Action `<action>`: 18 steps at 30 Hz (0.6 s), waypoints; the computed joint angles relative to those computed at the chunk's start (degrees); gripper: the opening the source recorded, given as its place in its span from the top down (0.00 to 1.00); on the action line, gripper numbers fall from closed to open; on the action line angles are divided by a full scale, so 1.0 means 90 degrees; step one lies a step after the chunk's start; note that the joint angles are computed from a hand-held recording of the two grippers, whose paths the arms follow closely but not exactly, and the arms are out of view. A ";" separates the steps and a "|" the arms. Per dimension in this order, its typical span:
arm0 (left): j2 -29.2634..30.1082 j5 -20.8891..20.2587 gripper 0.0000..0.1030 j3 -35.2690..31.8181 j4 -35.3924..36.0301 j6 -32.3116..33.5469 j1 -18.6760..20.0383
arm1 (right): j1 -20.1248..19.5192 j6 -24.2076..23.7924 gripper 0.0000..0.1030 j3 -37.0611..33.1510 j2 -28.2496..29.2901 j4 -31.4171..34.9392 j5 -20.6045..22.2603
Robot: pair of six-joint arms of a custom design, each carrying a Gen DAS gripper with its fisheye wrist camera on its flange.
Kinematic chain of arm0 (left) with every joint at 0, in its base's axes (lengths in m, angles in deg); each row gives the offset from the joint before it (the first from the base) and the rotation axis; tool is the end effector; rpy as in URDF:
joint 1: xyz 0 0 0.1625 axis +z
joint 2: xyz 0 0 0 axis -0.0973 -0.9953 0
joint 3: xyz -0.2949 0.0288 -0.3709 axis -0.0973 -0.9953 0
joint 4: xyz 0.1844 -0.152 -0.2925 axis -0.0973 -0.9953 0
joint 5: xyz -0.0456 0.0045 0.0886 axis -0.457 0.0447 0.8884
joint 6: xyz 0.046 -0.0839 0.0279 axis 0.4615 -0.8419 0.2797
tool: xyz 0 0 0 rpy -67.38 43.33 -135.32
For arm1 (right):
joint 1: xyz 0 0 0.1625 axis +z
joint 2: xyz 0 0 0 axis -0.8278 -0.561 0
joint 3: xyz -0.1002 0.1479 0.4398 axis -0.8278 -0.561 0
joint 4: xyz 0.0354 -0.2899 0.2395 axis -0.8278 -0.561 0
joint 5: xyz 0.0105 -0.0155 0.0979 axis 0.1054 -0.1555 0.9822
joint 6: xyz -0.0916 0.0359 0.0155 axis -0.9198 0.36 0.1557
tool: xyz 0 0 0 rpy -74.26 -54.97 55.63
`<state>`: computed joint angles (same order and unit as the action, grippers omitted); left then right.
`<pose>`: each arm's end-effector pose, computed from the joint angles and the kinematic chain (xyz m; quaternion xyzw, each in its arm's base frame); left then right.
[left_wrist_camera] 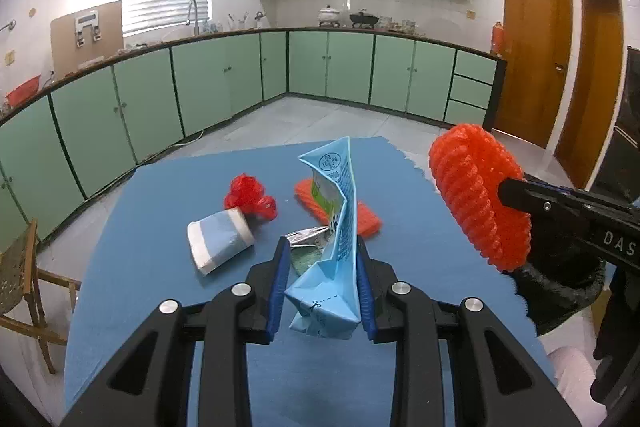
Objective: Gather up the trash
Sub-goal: 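Grasp the blue-white carton with the left tool while the right tool lifts the foam net, then carry the carton and foam net over the bin and release both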
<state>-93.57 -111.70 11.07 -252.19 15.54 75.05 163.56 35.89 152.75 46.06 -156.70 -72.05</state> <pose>-0.1139 -0.7618 0.2308 0.4267 0.8369 -0.2924 0.1793 0.2897 -0.6719 0.0730 0.0712 -0.8363 0.4724 0.2689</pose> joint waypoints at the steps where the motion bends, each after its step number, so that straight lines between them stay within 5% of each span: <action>1: -0.0029 -0.0023 0.70 0.0045 -0.0007 -0.0017 -0.0024 | 0.0031 -0.0015 0.88 0.0024 -0.0010 -0.0061 -0.0044; 18: -0.0123 -0.0616 0.70 0.0612 -0.0167 -0.0259 -0.0545 | 0.0215 -0.0288 0.88 0.1208 -0.0566 -0.1796 -0.0879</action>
